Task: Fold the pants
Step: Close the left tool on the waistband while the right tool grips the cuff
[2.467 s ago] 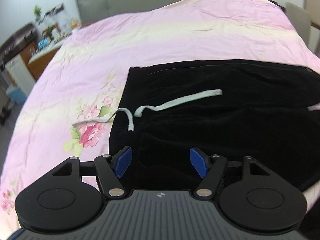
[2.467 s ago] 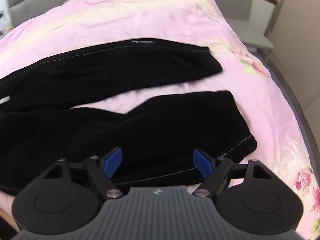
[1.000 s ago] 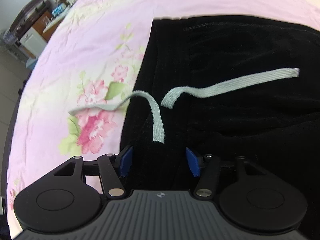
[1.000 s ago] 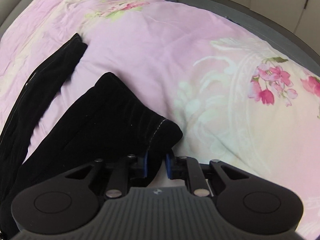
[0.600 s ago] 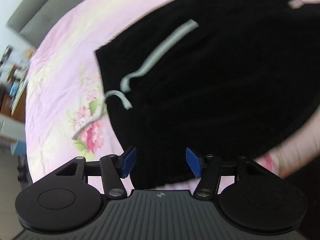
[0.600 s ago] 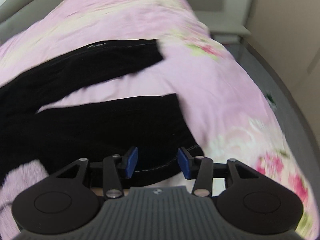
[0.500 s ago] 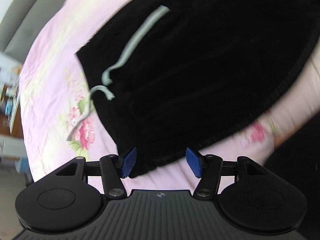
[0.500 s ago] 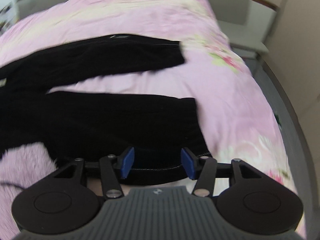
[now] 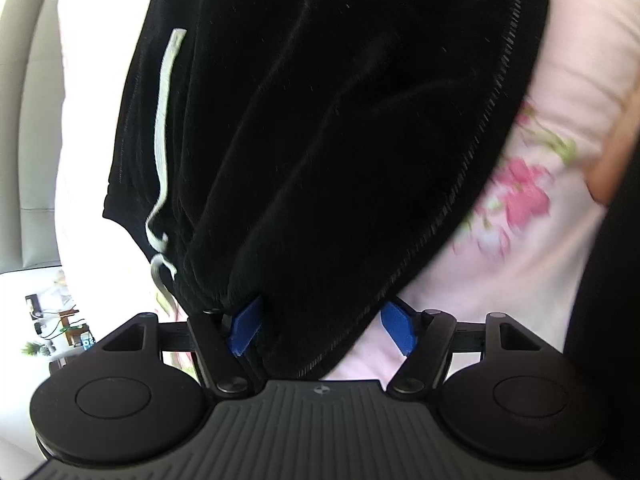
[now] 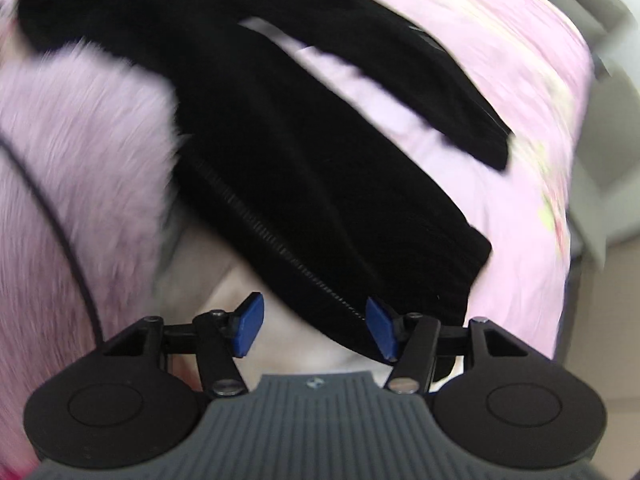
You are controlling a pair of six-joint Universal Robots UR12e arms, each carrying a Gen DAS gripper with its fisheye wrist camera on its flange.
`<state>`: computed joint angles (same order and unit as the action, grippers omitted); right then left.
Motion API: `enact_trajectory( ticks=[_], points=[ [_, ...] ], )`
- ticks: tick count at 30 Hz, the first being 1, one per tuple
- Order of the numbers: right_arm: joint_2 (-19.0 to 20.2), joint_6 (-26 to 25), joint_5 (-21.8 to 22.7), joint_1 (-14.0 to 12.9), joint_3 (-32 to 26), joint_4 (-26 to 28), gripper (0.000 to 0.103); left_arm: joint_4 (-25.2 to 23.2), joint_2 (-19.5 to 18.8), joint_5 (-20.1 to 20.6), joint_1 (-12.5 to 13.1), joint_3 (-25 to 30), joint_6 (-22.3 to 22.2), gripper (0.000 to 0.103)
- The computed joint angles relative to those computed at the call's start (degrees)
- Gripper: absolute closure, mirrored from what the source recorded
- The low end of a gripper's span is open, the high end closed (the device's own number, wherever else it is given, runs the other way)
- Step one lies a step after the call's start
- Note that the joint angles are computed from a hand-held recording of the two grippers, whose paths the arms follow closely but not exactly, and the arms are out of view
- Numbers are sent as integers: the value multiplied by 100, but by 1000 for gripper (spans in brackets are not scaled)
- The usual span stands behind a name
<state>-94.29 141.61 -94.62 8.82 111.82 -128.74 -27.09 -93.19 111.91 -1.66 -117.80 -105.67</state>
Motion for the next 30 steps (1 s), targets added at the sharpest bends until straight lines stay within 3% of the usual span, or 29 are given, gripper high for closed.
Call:
enact_trajectory(
  ticks=[2,6,7,11,13,16,21,30],
  points=[
    [17,-526,-100,60,51,-26,48,142,-41,69,-26,-12,-104,26],
    [143,-848,-204,146,57,-361,51,272,79,-53,-10,-79,-546,55],
    [172,-856,-185,150,31,-368,55,229,137,-114,-6,-75,-763,63],
    [226,-813,-85,130,-111,-123,91,61,313,-322,62,-32,-1605,76],
    [190,-647,-163,167,-79,-250,96,-90,329,-419,89,75,-2145,82],
    [167,-334,-214,180,-142,-399,98,-209,374,-396,75,218,-2753,87],
    [218,-475,-450,256,-346,-725,102,-351,398,-219,-54,546,-3568,88],
    [848,-451,-1015,248,-1206,-1224,103,-708,-240,196,-188,1685,-4788,89]
  ],
)
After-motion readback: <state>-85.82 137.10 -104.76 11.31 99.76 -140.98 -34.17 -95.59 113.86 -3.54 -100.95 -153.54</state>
